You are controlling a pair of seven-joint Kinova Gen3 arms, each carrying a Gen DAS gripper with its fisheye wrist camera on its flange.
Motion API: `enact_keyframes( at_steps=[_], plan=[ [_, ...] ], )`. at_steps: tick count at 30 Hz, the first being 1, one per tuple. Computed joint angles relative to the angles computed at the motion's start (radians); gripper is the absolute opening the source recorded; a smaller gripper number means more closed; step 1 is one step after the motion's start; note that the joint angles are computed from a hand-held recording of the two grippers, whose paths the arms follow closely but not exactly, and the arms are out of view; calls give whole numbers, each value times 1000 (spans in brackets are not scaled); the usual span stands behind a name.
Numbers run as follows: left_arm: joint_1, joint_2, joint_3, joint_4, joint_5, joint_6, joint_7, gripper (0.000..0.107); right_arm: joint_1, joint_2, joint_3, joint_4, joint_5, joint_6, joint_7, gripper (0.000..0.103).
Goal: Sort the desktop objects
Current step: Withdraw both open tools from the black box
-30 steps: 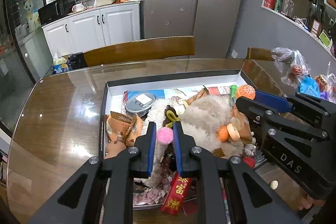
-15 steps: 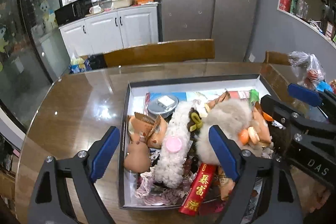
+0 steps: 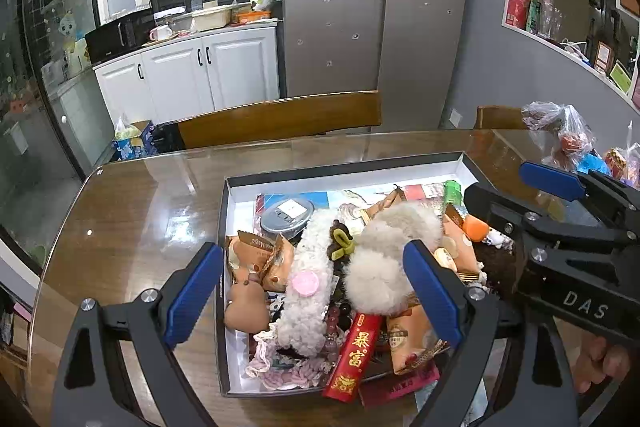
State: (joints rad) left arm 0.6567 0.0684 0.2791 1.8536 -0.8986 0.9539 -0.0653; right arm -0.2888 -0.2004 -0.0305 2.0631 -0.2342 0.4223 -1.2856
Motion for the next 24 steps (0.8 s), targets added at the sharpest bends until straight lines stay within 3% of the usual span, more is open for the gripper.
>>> enact_keyframes(
  at_steps=[9,17,19,22,24],
  plan=[
    [20,-79,68,18,18,48,24,93,-1,-74,-2,15,1,32,-18,73],
    [99,-126,215,60,70,177,98,93,-53,-255,19,81,1,143,-13,74],
    [136,-120,239,62,70,206,119,93,-34,-314,-19,111,25,171,-21,75],
    [207,-109,302,76,59,293,223,93,45,-417,-146,165,127,189,-84,77],
    [246,-124,303,95,83,297,270,93,50,-461,-166,184,151,218,-112,77]
  ],
)
